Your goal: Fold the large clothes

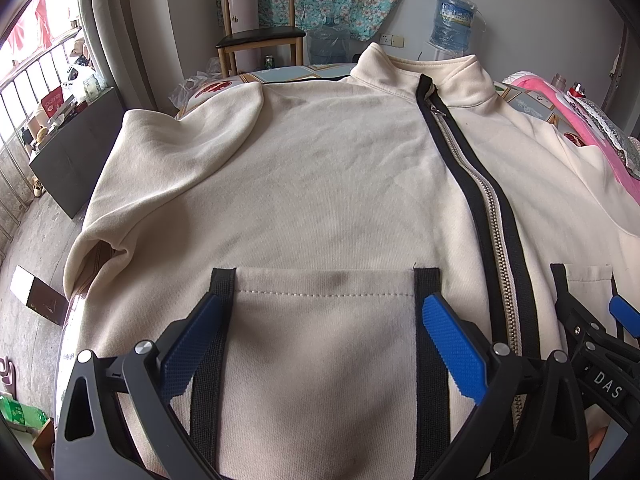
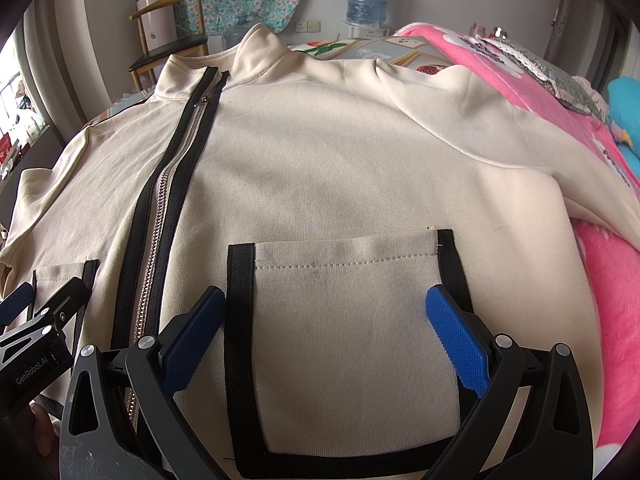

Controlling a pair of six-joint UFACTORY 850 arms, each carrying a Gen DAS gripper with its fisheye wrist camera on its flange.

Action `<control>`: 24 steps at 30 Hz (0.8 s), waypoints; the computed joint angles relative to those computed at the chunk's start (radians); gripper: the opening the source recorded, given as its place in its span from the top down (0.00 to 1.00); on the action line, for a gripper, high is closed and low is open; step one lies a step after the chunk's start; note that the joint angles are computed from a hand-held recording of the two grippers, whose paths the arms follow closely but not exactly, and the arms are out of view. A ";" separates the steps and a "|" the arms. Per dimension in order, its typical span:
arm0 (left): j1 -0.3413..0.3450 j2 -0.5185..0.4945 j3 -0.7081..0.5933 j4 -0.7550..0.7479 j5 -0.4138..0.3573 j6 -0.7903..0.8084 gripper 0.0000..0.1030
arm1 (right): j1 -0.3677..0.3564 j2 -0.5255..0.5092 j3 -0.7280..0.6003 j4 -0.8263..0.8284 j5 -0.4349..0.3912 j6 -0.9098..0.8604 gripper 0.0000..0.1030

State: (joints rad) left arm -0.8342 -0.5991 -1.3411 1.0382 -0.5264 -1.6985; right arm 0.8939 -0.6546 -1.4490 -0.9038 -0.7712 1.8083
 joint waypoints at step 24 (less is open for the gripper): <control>-0.059 0.212 0.174 0.132 -0.021 -0.094 0.05 | 0.120 0.139 0.102 -0.183 -0.132 0.180 0.07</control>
